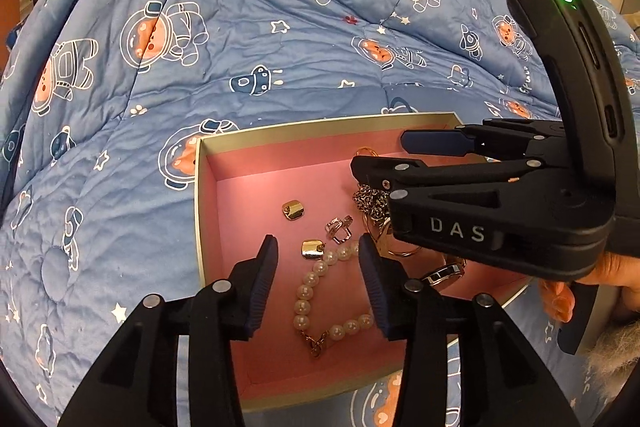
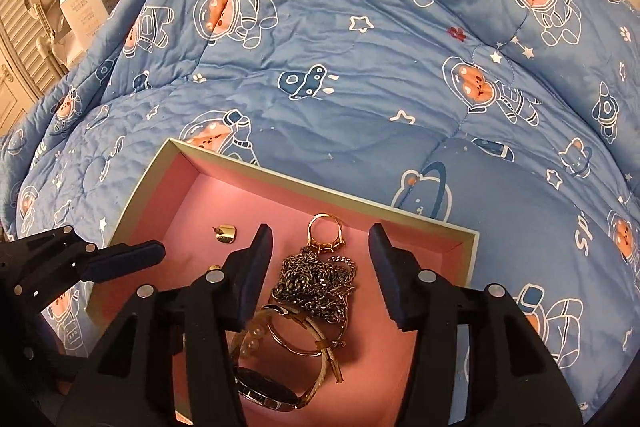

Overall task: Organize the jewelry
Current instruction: 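Open both grippers to release the earrings into the box, then withdraw both grippers toward the gold star earring and silver ring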

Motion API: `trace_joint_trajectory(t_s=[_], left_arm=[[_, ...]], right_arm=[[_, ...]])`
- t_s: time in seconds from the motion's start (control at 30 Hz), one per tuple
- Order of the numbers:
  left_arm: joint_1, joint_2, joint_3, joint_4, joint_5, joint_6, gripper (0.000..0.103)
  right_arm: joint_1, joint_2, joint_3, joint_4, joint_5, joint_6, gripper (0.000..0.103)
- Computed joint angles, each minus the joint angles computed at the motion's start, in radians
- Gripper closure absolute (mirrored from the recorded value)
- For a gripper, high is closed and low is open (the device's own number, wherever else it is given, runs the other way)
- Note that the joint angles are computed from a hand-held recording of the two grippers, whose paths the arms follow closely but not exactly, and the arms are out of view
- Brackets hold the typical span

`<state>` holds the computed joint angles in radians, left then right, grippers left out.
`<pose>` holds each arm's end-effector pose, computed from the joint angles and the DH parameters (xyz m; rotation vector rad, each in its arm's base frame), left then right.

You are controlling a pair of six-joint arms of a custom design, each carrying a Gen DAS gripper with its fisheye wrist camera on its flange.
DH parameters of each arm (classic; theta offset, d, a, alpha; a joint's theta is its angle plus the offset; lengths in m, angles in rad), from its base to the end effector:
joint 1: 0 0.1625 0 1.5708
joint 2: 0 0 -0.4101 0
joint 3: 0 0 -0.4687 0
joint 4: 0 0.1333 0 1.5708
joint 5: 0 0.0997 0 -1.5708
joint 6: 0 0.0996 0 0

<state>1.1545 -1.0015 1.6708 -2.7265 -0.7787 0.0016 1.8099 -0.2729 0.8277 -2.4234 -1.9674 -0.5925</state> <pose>-0.1001 -0.7315 0.2019 0.2493 2.3522 -0.7738 0.3090 -0.8671 -0.0324 1.0106 -2.4892 0.3017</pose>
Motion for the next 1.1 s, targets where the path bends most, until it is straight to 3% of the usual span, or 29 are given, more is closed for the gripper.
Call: trace_joint_trajectory(t_s=[0.13,0.2,0.23,0.27,0.33,0.43,0.5,0.6,0.8,0.93,1.1], left_arm=[[-0.024,-0.019,0.047,-0.099,0.020,0.048,0.031],[-0.035,-0.040,0.081,-0.146,0.014,0.059,0.020],[-0.040,-0.054,0.101,-0.168,0.006,0.057,0.012],[-0.045,-0.066,0.120,-0.189,0.001,0.046,0.006],[-0.047,-0.104,0.170,-0.225,-0.029,-0.006,0.007],[-0.044,-0.166,0.253,-0.302,-0.099,-0.105,0.007],[-0.048,-0.201,0.305,-0.345,-0.106,-0.171,0.007],[-0.078,-0.231,0.370,-0.382,-0.011,-0.218,0.006],[-0.150,-0.256,0.468,-0.429,0.149,-0.154,0.006],[-0.195,-0.250,0.512,-0.453,0.222,-0.098,0.006],[-0.233,-0.252,0.572,-0.483,0.244,-0.081,0.006]], right_arm=[[-0.001,-0.035,0.038,-0.052,0.023,-0.007,0.052],[-0.001,-0.074,0.103,-0.143,0.036,-0.019,0.042],[-0.003,-0.101,0.153,-0.222,0.054,-0.032,0.029],[-0.007,-0.129,0.207,-0.313,0.082,-0.051,0.023],[-0.015,-0.184,0.309,-0.458,0.129,-0.074,0.020],[-0.027,-0.265,0.416,-0.474,0.167,-0.074,0.016],[-0.033,-0.313,0.486,-0.471,0.167,-0.071,0.016],[-0.041,-0.380,0.605,-0.530,0.156,-0.078,0.016],[-0.052,-0.495,0.824,-0.625,0.130,-0.119,0.016],[-0.053,-0.542,0.934,-0.679,0.103,-0.163,0.016],[-0.066,-0.588,1.022,-0.666,0.088,-0.168,0.016]])
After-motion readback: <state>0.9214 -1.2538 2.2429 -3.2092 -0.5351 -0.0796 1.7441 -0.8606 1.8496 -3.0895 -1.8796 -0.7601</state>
